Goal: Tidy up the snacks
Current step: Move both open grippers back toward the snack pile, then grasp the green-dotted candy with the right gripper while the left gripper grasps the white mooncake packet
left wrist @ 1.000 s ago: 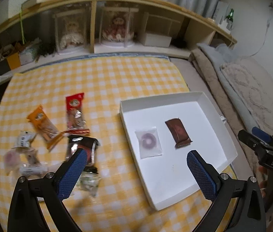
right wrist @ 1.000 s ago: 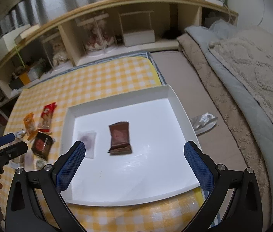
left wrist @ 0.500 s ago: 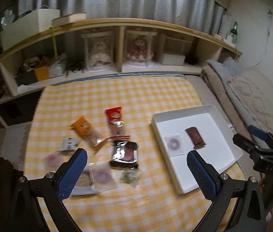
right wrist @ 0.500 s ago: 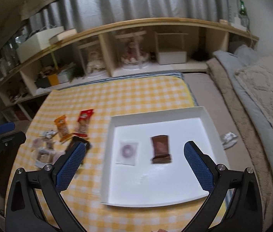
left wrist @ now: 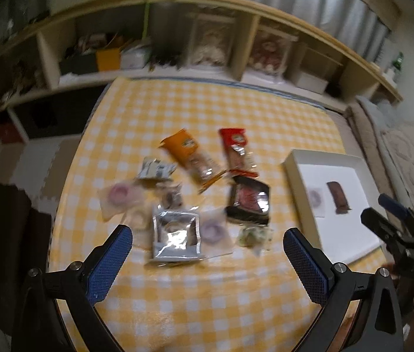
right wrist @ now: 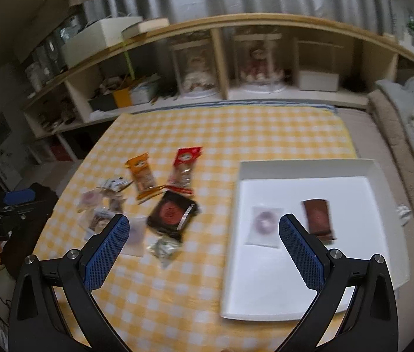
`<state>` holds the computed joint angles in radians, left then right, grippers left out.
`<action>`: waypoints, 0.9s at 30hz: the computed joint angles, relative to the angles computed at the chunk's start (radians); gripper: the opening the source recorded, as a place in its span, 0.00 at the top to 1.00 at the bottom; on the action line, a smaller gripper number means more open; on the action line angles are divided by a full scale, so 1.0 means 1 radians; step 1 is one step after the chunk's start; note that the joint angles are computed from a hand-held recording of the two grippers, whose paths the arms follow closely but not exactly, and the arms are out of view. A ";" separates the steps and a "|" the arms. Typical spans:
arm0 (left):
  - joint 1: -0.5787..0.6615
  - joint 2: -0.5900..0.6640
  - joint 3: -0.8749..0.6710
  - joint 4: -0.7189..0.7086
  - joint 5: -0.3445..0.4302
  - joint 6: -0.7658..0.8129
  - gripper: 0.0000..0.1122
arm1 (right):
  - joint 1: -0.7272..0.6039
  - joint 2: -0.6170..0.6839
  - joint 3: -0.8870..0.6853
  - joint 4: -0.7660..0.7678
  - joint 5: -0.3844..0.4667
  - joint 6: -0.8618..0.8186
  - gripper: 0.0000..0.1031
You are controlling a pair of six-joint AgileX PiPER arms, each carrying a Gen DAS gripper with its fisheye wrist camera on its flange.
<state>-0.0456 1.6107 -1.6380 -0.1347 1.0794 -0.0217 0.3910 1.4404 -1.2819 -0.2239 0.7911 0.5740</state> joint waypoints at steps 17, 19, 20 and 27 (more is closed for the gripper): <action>0.074 0.275 -0.145 -0.120 0.046 0.021 0.08 | -0.132 0.313 -0.060 0.651 -0.065 -0.574 0.67; 0.074 0.308 -0.162 -0.124 0.047 0.013 0.08 | -0.144 0.359 -0.070 0.709 -0.043 -0.633 0.72; 0.071 0.327 -0.176 -0.116 0.049 0.009 0.08 | -0.145 0.380 -0.076 0.723 -0.035 -0.653 0.73; 0.035 0.404 -0.222 -0.026 0.039 -0.028 0.08 | -0.123 0.469 -0.116 0.716 -0.003 -0.679 0.73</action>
